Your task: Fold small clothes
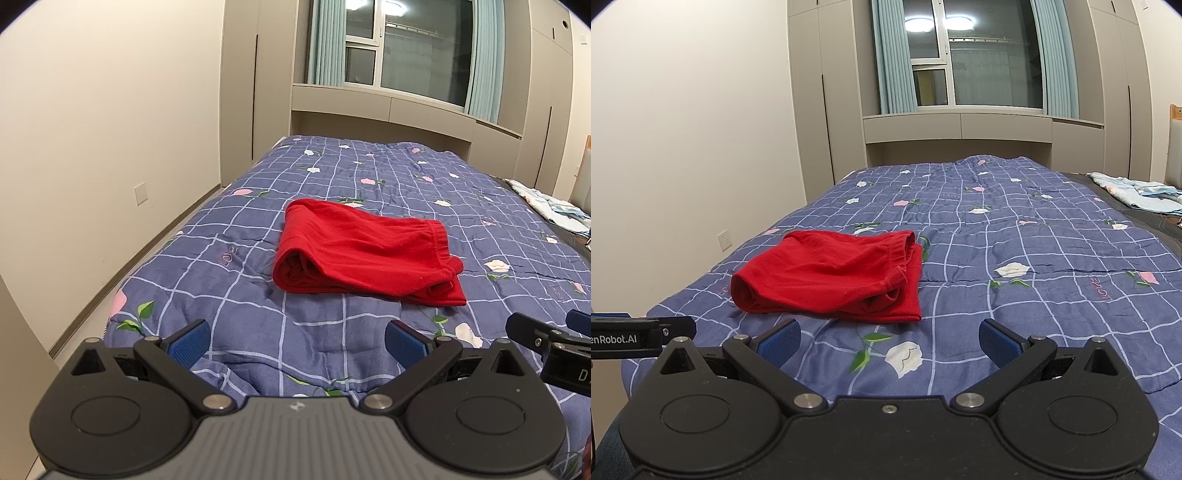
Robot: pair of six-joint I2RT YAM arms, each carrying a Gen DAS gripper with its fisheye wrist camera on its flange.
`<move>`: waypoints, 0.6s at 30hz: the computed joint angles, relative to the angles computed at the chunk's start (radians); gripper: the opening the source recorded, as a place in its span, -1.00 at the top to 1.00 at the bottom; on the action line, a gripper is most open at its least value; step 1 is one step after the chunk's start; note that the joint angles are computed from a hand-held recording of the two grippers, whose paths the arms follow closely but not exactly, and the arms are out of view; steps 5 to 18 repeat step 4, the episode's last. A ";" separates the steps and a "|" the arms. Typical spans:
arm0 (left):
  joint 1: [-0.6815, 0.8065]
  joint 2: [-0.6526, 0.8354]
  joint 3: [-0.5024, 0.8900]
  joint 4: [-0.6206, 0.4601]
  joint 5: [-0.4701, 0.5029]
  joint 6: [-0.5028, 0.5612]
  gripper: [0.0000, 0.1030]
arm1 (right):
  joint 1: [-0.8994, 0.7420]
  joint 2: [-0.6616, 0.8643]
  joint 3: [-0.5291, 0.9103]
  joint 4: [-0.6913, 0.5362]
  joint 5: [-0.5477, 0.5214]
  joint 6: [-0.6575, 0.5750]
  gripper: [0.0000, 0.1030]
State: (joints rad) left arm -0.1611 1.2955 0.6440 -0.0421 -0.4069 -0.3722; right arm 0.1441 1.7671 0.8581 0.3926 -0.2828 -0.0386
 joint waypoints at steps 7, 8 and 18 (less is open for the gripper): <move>-0.001 0.001 0.001 -0.004 0.000 0.000 -0.99 | -0.001 -0.001 -0.002 0.001 -0.001 -0.001 -0.99; -0.001 0.001 0.001 -0.004 0.000 0.000 -0.99 | -0.001 -0.001 -0.002 0.001 -0.001 -0.001 -0.99; -0.001 0.001 0.001 -0.004 0.000 0.000 -0.99 | -0.001 -0.001 -0.002 0.001 -0.001 -0.001 -0.99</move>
